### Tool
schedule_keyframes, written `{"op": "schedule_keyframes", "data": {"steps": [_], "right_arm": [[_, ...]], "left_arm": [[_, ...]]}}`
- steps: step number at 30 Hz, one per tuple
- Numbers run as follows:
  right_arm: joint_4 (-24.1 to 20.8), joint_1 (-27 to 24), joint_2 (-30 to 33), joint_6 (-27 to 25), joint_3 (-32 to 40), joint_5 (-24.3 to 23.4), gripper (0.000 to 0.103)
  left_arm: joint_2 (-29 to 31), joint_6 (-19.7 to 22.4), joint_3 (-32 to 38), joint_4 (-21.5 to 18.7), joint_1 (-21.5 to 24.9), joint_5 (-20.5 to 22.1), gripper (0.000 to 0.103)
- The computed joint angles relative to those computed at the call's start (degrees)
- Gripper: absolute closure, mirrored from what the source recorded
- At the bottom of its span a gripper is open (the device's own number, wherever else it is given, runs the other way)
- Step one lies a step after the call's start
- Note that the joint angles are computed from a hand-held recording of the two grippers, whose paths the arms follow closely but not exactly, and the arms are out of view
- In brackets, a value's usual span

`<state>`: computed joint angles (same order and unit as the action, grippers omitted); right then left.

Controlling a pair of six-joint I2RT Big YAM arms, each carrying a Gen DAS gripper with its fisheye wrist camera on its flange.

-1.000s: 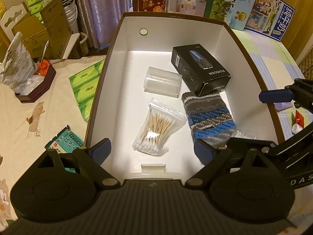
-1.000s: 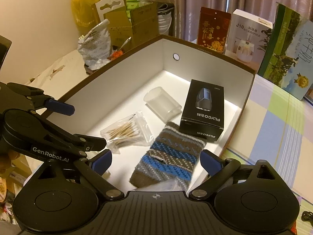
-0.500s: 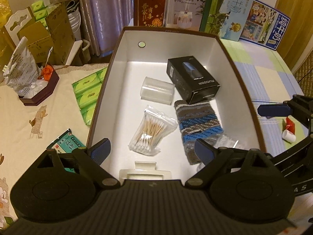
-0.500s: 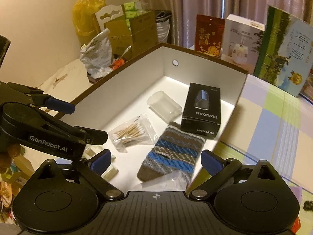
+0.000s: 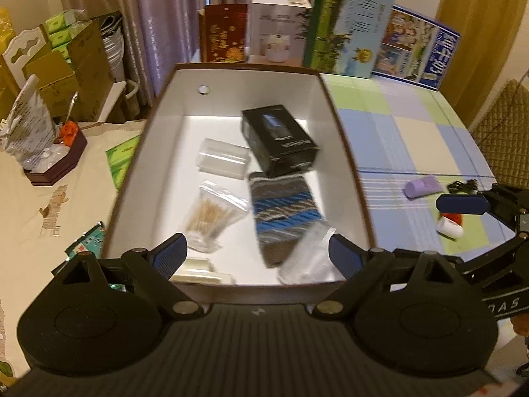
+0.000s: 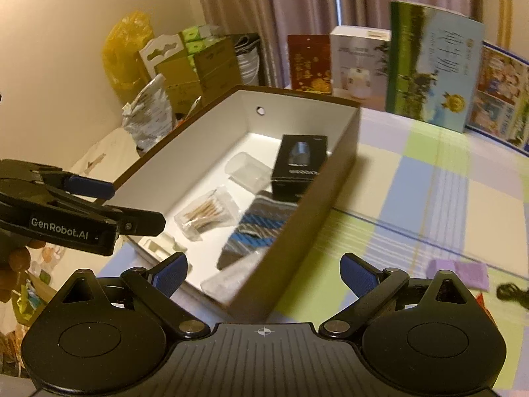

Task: Organize objects
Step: 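Move both open tools back over the remaining items on the table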

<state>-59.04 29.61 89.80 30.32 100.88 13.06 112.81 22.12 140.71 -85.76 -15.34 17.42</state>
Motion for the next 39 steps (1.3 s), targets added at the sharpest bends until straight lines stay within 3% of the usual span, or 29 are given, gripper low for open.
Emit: {"op": "schedule_keyframes", "data": {"steps": [15,29,39], "right_arm": [[-2.2,-1.6,-13.5,3.7,-12.5,2.4,0.006],[-6.7,-5.1,-24.4,7.0,-21.3,3.8,0.006],[-7.5,-10.6,-28.8,6.5,-26.4,1.4,0.006]], "left_arm": [[-9.9,-0.3,-14.7,4.0,-7.0,1.2,0.013],[-12.6,-2.1,-19.9,6.3,-14.7,0.9,0.013],[-12.6,-4.3,-22.6,8.7,-19.0,-1.3,0.013]]}}
